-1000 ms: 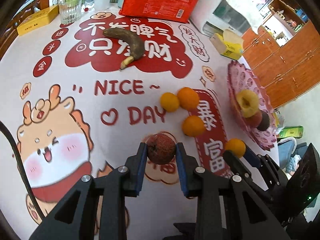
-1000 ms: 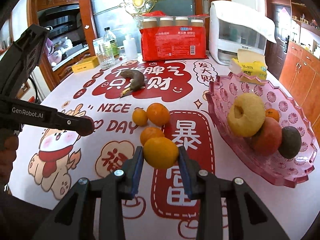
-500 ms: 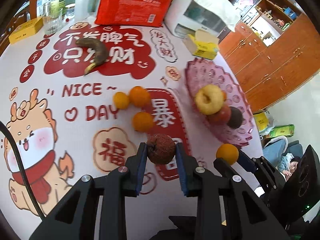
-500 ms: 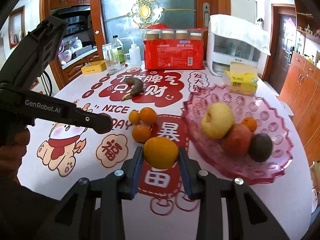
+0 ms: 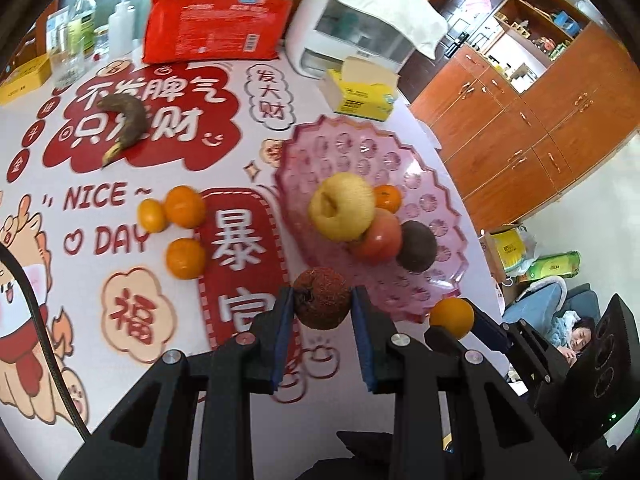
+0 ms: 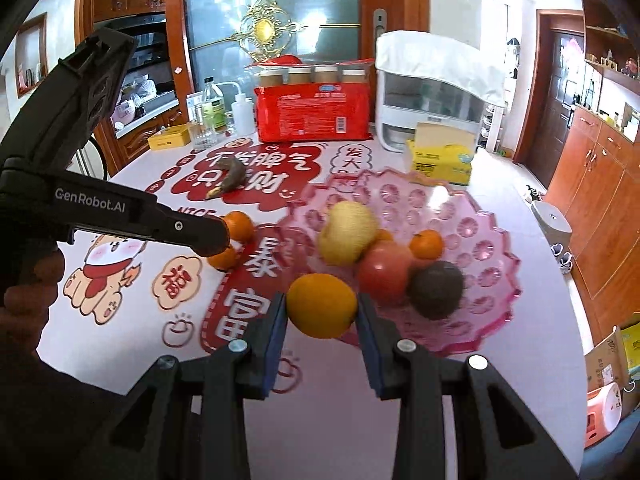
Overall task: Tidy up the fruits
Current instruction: 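Carry the lychee and tangerine over the pink bowl with both tools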
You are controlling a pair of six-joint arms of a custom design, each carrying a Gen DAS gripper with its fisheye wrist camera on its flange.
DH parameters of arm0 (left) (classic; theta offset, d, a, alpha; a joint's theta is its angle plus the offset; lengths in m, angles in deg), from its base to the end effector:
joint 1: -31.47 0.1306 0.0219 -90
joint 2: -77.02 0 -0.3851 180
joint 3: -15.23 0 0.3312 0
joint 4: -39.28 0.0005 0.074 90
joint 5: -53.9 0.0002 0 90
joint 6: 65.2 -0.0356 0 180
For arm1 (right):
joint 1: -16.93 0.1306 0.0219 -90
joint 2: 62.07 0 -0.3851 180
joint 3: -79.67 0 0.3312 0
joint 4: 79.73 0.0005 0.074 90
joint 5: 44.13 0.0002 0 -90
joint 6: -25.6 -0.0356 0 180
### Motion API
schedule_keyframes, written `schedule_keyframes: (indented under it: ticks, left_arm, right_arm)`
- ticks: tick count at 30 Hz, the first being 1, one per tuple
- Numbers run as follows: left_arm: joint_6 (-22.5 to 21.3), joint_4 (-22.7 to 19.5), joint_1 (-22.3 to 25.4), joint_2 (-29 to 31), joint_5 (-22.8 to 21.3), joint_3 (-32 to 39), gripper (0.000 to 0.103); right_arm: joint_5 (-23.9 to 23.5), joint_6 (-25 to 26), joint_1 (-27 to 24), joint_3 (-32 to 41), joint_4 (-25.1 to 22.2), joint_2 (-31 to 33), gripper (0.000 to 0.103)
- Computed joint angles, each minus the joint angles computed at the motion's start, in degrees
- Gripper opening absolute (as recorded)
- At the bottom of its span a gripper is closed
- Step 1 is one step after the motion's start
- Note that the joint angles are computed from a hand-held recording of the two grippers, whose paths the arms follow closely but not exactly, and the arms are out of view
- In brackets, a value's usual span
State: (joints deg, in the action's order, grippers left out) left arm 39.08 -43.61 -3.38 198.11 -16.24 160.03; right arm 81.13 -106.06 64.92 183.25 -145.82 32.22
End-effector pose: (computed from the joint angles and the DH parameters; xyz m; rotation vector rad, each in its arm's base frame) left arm 0.4679 -0.3411 0.5012 0.6102 2.6330 -0.7392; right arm 0.3060 0.3083 0.4817 0.0911 2.3215 -0.0353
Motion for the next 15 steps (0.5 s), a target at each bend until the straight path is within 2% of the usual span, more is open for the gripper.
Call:
schedule_keyframes:
  ticks: [9, 15]
  left_arm:
    - [4.0, 0.5, -4.4, 3.6, -2.5, 5.1, 0.027]
    - [5.8, -0.6, -6.6, 6.1, -4.1, 9.0, 0.027]
  right_arm:
    - [-3.1, 4.2, -3.8, -6.9, 2.8, -6.1, 0.035]
    - [-8.4, 7.5, -7.9, -9.8, 4.3, -8.2, 0.035]
